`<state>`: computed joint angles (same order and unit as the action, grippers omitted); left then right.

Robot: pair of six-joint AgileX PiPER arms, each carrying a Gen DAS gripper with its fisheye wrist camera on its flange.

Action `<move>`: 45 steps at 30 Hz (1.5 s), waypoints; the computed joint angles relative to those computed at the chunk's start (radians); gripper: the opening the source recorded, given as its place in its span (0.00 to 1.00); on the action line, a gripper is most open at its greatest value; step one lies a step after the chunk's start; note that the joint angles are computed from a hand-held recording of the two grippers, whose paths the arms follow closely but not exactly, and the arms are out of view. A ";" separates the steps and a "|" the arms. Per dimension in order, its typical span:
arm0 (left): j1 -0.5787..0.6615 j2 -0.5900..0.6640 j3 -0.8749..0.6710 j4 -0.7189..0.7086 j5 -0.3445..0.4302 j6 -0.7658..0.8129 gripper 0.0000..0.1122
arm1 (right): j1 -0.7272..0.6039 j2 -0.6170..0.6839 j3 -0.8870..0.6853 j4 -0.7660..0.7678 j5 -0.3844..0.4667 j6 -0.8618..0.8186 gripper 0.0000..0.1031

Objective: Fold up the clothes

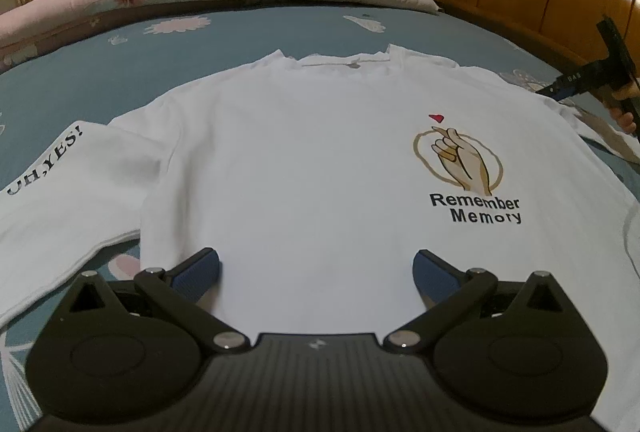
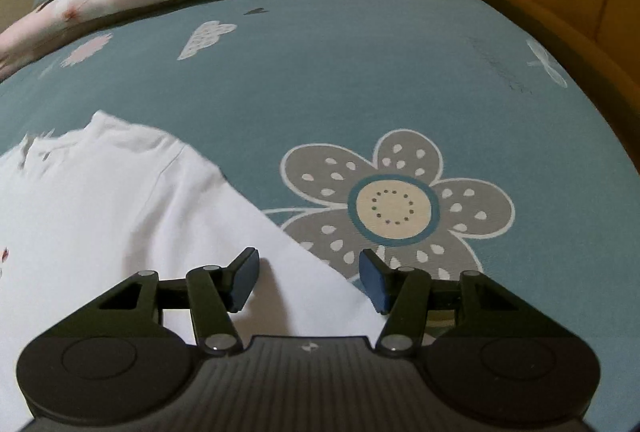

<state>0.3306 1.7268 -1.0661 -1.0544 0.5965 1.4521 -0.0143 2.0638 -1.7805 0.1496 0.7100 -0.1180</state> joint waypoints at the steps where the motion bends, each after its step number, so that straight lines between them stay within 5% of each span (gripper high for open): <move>1: 0.000 0.000 0.001 -0.004 -0.001 0.006 0.91 | -0.002 -0.007 0.009 0.012 0.002 -0.026 0.47; 2: 0.001 0.000 0.003 -0.007 -0.002 0.010 0.91 | -0.002 -0.014 0.018 0.016 0.002 -0.044 0.28; 4: 0.000 -0.001 0.004 -0.011 -0.004 0.014 0.91 | 0.006 -0.031 0.042 -0.015 -0.012 -0.038 0.06; 10: 0.001 0.000 0.003 -0.011 -0.003 0.013 0.91 | 0.038 -0.062 0.080 -0.193 -0.076 0.131 0.02; 14: -0.001 0.000 0.002 -0.010 -0.004 0.010 0.91 | 0.063 -0.023 0.034 -0.311 -0.044 0.244 0.05; 18: -0.001 0.001 0.001 -0.010 -0.003 0.009 0.91 | 0.098 -0.041 0.065 -0.495 -0.051 0.463 0.23; 23: -0.003 -0.001 0.003 -0.009 -0.007 0.006 0.91 | 0.097 -0.175 0.216 -0.348 -0.127 0.451 0.23; 29: -0.004 -0.001 0.001 -0.002 -0.007 -0.003 0.91 | 0.107 -0.272 0.351 -0.463 -0.131 0.590 0.27; 37: -0.001 0.001 -0.003 0.000 -0.002 -0.004 0.91 | -0.060 -0.479 0.601 -0.730 -0.129 0.876 0.45; 45: -0.001 -0.001 0.003 -0.010 -0.005 0.006 0.91 | -0.319 -0.667 0.893 -0.809 -0.242 1.048 0.50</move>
<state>0.3295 1.7261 -1.0629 -1.0646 0.5914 1.4583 -0.3330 1.3970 -0.8876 -0.6595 0.4685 0.9297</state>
